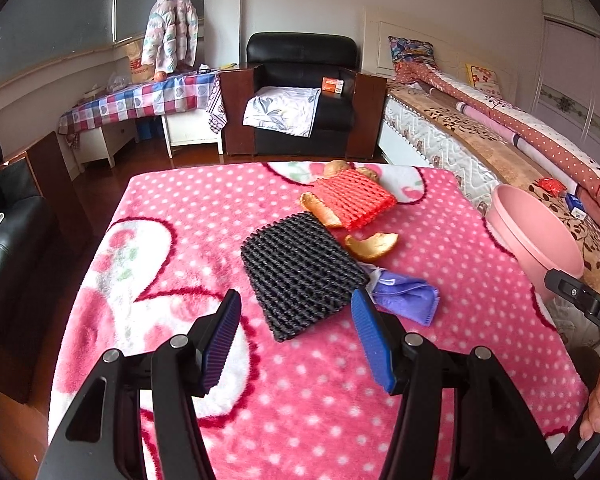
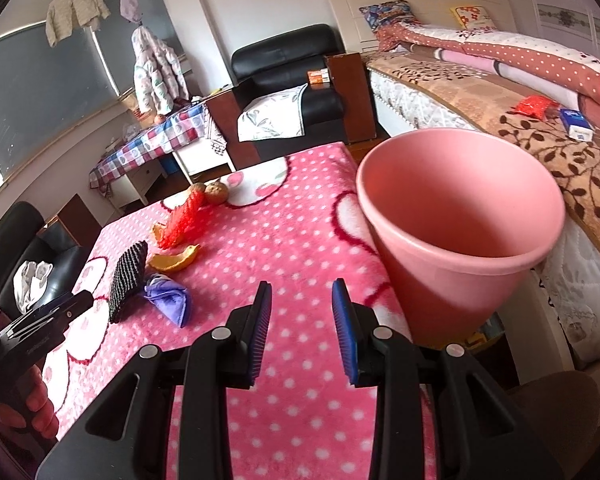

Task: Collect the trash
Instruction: 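Move both tools back over the table toward black mesh net, then grasp black mesh net with left tool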

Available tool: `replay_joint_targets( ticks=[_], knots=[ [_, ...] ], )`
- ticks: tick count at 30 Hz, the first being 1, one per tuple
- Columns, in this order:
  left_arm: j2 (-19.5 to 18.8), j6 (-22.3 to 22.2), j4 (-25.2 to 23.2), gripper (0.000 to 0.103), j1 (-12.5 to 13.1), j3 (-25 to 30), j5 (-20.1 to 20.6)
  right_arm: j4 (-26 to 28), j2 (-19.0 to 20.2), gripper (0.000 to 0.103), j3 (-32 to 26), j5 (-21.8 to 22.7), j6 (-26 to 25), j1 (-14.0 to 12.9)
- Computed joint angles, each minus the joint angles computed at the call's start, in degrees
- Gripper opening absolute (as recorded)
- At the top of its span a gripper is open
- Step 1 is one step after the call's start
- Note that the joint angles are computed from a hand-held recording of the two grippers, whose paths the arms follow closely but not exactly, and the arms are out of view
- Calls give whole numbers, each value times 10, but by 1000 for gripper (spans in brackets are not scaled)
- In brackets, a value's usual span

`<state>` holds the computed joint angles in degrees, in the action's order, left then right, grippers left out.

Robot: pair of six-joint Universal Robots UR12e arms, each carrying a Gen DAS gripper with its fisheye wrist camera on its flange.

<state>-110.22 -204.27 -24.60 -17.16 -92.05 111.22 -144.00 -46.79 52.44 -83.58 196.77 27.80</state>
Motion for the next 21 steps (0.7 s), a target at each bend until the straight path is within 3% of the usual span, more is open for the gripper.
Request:
replay_joint_targets(
  ticks=[21],
  knots=[
    [7, -19, -2, 57, 17, -17, -24, 55, 41, 32, -71, 38, -42, 11]
  ],
)
